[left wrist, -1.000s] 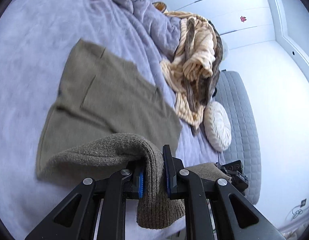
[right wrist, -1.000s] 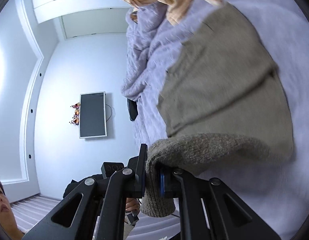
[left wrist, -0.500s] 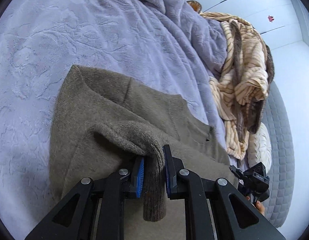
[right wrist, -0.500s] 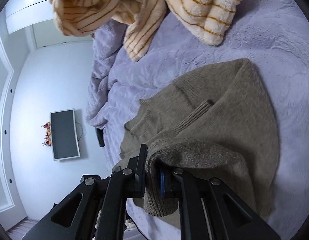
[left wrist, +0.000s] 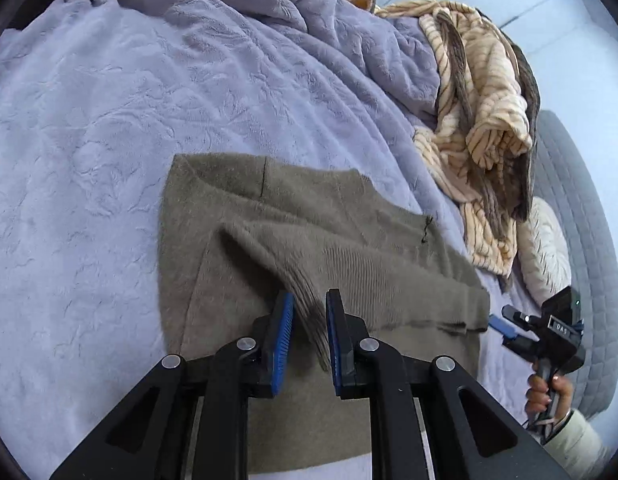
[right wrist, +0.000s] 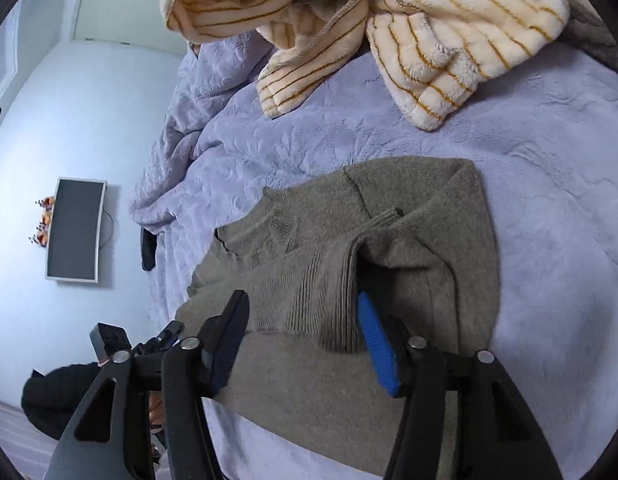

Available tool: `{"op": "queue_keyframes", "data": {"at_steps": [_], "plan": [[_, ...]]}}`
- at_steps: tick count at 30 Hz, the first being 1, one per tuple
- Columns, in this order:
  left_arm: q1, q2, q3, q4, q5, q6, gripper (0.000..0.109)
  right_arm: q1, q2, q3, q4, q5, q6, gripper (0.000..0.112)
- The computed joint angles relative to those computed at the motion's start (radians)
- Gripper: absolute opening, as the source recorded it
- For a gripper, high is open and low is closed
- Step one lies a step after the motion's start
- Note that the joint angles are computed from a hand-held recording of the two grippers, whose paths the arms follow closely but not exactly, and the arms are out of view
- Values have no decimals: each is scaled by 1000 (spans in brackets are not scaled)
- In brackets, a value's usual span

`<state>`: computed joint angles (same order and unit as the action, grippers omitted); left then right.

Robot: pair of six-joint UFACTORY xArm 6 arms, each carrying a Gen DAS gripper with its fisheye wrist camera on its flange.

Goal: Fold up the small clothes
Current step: 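Lift the hem with both tools and fold it over toward the collar, then lay the hem down at the collar and open both tools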

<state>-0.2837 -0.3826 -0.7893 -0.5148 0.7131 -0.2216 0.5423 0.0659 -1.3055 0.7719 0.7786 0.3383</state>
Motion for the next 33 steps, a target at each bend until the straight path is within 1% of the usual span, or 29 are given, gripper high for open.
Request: {"op": "queue_keyframes", "data": {"at_steps": [1,2,4,6,8,10,13,15,18,19,21,22,23,24,25,28,31,32,33], "plan": [[-3,-9,13,19,26,1,17,4,-24,20,-19,13,8,29],[-8,-14,25,29,45,2,17,9,-45,42,-38,25,23,23],[-19,-11,45,19,70,7,17,16,-69,78,-58,37,26,20],[-37,5,54,-5,62,20,17,27,-62,84,-97,75,25,18],[-59,38,40,-28,32,41,17,34,-35,68,-105,89,8,18],[-74,95,-2,-60,1,63,17,44,19,10,-138,94,-8,18],[-82,189,-81,-68,-54,62,17,47,115,-105,-160,82,-19,18],[-77,241,-127,-43,-101,20,17,45,171,-172,-175,41,-15,18],[-53,282,-162,-33,-173,-43,17,34,219,-229,-242,-27,65,19],[-44,286,-169,-25,-192,-59,17,26,229,-237,-237,-37,81,21],[-30,284,-181,35,-212,-98,17,8,230,-237,-211,-49,100,29],[-22,278,-185,67,-217,-109,17,4,219,-229,-206,-57,94,39],[-17,273,-186,84,-218,-111,17,3,207,-221,-212,-60,86,55],[-12,268,-189,114,-211,-122,17,6,198,-216,-231,-58,92,62],[-6,270,-194,126,-202,-122,17,12,187,-208,-239,-66,95,64],[-9,259,-193,188,-174,-159,17,17,138,-162,-200,-96,90,64],[-22,221,-168,240,-175,-196,17,36,82,-101,-110,-164,64,64],[-29,213,-161,258,-182,-208,17,44,66,-83,-59,-178,31,64],[-34,210,-159,269,-183,-208,17,51,62,-83,-15,-168,-6,64]]}}
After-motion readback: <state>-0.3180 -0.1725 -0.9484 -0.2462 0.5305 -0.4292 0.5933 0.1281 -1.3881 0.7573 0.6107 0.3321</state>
